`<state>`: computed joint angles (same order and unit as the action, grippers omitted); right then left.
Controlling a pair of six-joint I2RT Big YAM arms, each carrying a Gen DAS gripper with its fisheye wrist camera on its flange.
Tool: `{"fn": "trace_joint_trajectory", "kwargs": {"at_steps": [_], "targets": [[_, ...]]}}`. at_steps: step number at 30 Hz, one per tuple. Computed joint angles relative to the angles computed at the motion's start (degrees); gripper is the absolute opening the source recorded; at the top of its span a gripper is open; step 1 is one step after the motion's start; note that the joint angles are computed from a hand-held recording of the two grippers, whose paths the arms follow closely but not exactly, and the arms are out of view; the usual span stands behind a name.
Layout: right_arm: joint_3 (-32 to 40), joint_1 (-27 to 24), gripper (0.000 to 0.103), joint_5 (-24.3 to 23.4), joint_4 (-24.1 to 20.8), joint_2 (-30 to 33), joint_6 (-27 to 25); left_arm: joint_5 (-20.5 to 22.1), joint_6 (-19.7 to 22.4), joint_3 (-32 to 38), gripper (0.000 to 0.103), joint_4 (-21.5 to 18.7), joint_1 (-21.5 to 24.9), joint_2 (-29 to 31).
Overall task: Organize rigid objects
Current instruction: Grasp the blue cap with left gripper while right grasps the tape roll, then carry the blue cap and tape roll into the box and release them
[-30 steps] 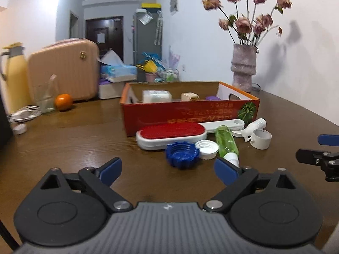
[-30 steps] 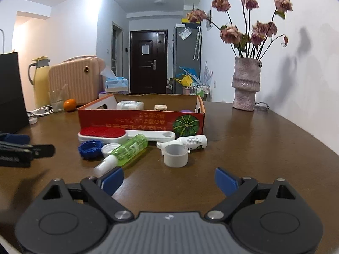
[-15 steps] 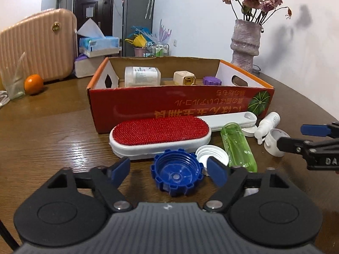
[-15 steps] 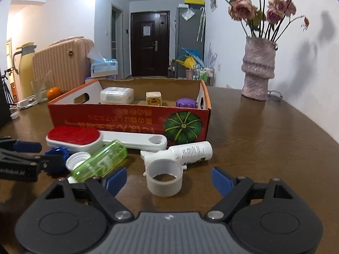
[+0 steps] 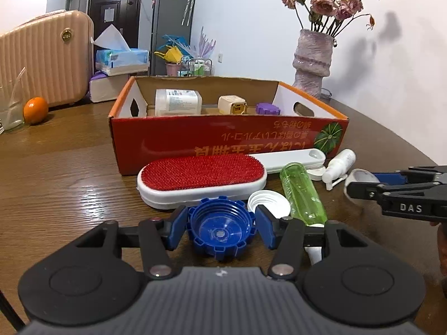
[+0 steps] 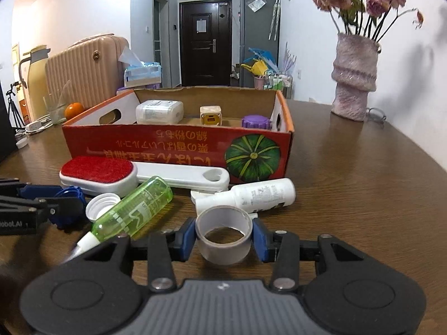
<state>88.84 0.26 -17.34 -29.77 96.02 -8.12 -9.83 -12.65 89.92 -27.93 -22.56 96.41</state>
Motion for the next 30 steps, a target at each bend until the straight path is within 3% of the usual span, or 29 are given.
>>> {"fn": "trace_joint_trajectory", "kwargs": {"at_steps": [11,17,22,30], "targets": [[-12.2,-2.9,0.042,-2.2,2.8,-13.4,1.1,-3.2,-3.5,-10.3,0.054,2.7,-1.5,-12.0],[-17.5,-3.0,0.042,-4.6,4.4,-20.9,0.5,-7.4,-5.4,-17.4,0.054,4.5,-4.0,-20.8],[-21.4,-2.9,0.042,-6.0,5.1,-26.6,0.0,-6.8,-9.5,-21.9,0.054,4.8,-5.0,-26.5],[-26.1,-4.1,0.042,-7.7,5.3,-32.6,0.0,-8.8,-9.6,-24.6,0.054,6.2,-7.9,-29.9]]}}
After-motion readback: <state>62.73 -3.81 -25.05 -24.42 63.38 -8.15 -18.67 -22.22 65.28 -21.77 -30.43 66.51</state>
